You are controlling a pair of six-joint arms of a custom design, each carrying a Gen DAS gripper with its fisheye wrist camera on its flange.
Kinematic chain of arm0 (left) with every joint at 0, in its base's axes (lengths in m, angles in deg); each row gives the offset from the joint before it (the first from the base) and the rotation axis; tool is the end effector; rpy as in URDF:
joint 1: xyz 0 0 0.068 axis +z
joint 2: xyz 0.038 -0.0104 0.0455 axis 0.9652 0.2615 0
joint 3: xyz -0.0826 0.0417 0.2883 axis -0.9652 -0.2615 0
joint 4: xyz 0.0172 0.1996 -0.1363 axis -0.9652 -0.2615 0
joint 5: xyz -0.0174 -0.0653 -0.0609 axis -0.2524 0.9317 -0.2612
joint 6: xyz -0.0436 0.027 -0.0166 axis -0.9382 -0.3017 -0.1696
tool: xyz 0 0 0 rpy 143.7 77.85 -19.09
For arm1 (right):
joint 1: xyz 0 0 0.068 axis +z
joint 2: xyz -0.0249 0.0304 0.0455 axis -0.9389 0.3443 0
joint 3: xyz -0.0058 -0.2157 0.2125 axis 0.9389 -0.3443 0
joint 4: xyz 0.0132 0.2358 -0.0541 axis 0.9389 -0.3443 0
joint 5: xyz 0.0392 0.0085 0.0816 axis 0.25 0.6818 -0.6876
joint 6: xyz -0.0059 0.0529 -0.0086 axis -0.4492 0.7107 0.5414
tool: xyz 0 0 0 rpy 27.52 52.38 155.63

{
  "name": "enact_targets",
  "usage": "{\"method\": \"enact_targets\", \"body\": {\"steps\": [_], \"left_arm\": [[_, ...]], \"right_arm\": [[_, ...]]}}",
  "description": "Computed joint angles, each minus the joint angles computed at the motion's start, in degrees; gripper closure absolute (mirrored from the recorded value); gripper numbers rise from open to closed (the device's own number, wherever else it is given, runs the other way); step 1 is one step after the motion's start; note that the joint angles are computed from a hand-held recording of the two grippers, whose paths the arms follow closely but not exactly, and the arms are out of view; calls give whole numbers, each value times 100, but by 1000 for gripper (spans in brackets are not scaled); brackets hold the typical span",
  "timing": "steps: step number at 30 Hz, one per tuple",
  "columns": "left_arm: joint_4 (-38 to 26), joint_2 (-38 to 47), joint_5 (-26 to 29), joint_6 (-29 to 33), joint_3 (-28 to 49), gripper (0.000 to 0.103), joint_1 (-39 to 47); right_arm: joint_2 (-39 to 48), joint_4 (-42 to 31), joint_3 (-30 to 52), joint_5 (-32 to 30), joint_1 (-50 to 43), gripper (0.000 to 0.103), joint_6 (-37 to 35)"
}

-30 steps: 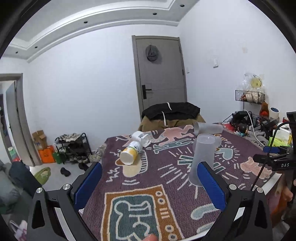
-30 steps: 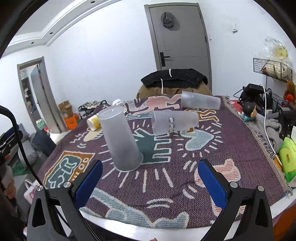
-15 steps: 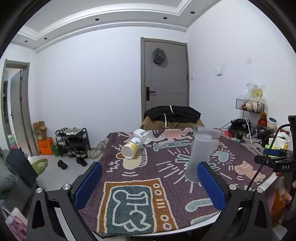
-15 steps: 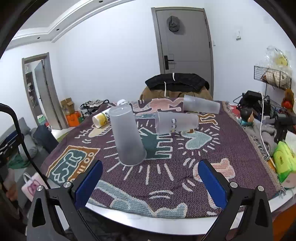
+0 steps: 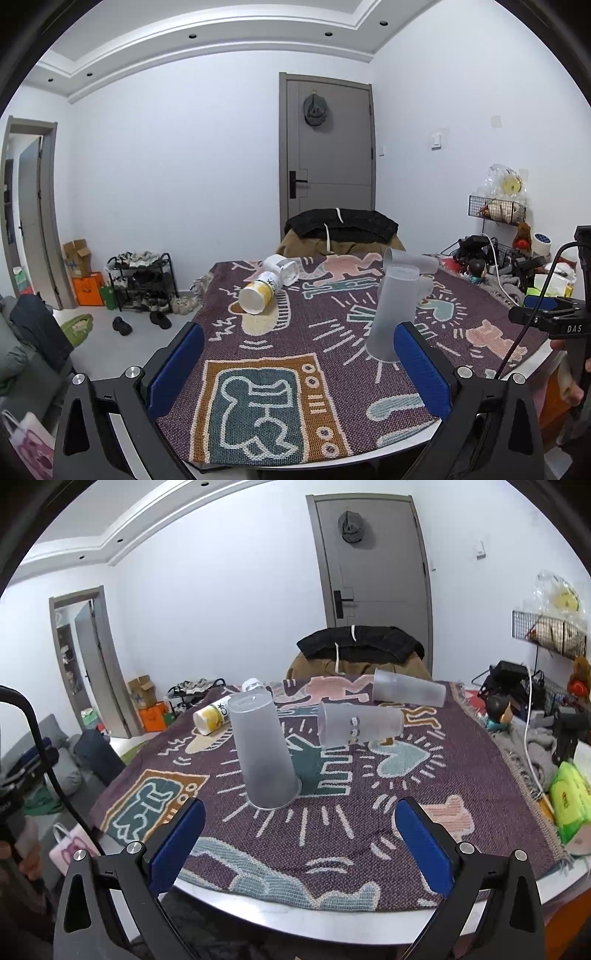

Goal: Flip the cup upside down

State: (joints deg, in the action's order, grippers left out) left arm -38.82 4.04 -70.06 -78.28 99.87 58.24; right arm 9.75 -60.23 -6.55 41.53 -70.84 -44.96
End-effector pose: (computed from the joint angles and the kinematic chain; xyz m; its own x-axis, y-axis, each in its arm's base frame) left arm 0.2256 -0.0735 0.1987 -0.2656 0.1440 -0.9533 0.4547 0.8906 0.0079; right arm 0.1510 -0.0024 0.1875 -0.4900 0.1782 -0.8533 0.0978 0.9839 0.1494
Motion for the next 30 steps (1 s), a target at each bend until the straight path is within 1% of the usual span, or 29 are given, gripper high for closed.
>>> {"method": "enact_targets", "body": {"steps": [3, 7, 15, 20, 24, 30], "left_arm": [[-20, -8, 7, -17, 11, 0, 5], [-53, -32, 98, -22, 22, 0, 91], [-111, 26, 207, -69, 76, 0, 223], [-143, 112, 250, -79, 117, 0, 242], [-162, 65, 201, -52, 96, 0, 201], [-245, 34, 169, -46, 152, 0, 196]], "right_arm": [[14, 4, 1, 114, 48, 0, 4], [85, 40, -4, 102, 53, 0, 42], [173, 98, -2, 287, 321, 0, 59], [233, 123, 25, 163, 249, 0, 76], [130, 56, 63, 304, 347, 0, 58], [147, 80, 86, 307, 395, 0, 76]]}}
